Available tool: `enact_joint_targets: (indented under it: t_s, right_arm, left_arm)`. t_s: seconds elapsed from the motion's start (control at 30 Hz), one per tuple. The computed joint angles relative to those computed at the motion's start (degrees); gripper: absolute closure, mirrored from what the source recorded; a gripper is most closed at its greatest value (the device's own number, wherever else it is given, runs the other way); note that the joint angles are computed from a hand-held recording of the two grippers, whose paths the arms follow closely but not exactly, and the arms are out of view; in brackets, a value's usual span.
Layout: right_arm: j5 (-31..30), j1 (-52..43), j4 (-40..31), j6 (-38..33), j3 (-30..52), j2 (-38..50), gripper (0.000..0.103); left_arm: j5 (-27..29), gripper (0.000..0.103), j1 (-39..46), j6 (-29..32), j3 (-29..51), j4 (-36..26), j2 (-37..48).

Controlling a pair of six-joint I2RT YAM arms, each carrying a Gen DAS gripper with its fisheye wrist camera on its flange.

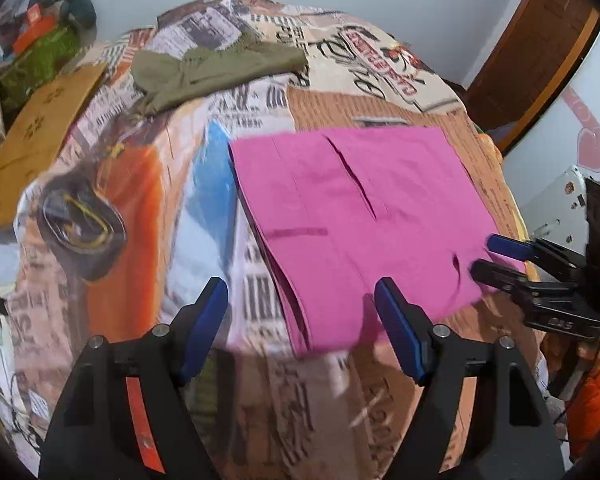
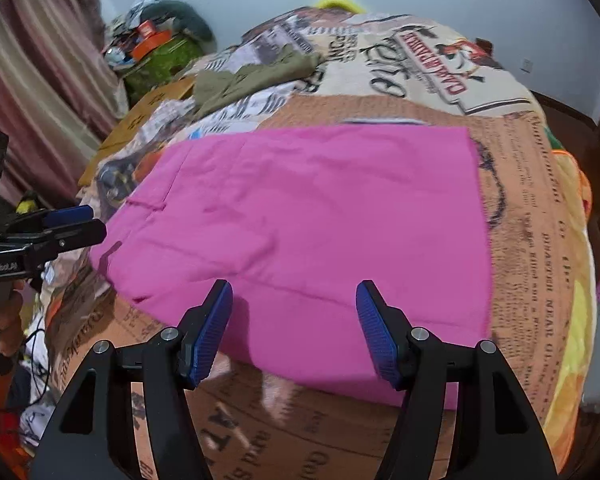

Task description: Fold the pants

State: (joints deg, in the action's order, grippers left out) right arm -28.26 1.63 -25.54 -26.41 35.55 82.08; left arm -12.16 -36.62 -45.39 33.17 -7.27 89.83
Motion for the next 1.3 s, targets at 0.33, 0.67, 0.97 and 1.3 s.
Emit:
enact_joint_targets:
  t_s: [0.33, 0.67, 0.97, 1.3]
  right_arm:
    - [1.74, 3.29, 3.9, 1.76, -3.27, 1.11, 0.04]
    - [0.83, 2.72, 4.19, 1.2, -3.51, 1.38, 0.04]
    - [0.54, 2.46, 3.9, 0.6, -3.45, 1.4, 0.04]
    - [0.33, 1.41, 2.95, -0.74, -3.59, 0.76, 0.042]
  left_arm:
    - [4.8, 0.027, -4.92, -8.52, -4.63, 6.71, 1.95]
    - [11.43, 0.024, -2.48, -13.65, -6.08, 19.33, 5.06]
    - [16.18, 0.043, 3.62, -17.75, -5.79, 24.5, 7.84]
    - [10.09, 0.08, 4.87, -16.9, -6.67, 20.3, 5.67]
